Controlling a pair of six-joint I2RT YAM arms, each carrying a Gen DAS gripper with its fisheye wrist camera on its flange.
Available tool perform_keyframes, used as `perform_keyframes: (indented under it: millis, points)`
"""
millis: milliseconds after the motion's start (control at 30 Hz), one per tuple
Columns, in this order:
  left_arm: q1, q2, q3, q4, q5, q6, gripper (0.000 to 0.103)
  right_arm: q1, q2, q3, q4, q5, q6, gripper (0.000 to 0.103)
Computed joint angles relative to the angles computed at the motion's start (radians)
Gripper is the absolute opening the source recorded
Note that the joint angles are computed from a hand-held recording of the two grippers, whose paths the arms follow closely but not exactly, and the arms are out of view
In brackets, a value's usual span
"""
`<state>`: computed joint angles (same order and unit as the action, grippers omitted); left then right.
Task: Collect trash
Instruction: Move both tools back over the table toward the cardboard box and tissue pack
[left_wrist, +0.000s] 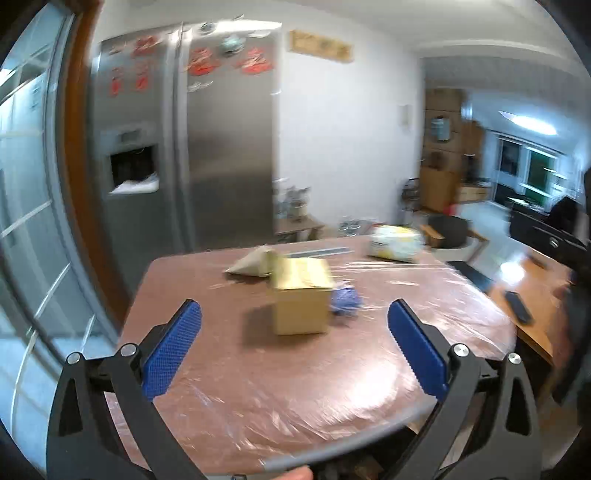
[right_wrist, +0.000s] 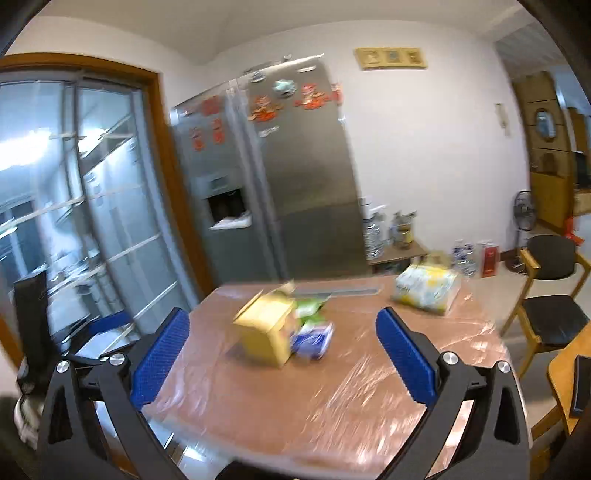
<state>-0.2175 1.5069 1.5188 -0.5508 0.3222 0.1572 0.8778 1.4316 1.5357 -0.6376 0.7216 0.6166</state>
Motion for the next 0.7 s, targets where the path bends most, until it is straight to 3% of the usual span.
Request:
perform_keyframes:
  millis: [67,133,267,367,700]
  points:
    - [-0.01,0.125,0.141,-0.092,0.02,0.012,0.101,-0.101,0.103,0.088,-0.064,-0.126,-0.045,0.099]
    - [-0.042,0.232,0.242,-0.122,-0.046,0.041,0.101,-0.161,0.182,0.149,-0.115,-0.173,-0.071,0.099]
    - [-0.087,0.354,0.317,-0.128,-0.131,0.131,0.101,-0.286,0.371,0.298,-0.22,-0.311,-0.08,0.099]
    - [-0.113,0.406,0.318,-0.121,-0.153,0.149,0.101,-0.315,0.502,0.421,-0.312,-0.34,-0.067,0.099]
    - [-0.143,0.626,0.579,-0.212,-0.191,0.153,0.101,-0.392,0.882,0.921,-0.525,-0.524,-0.053,0.091]
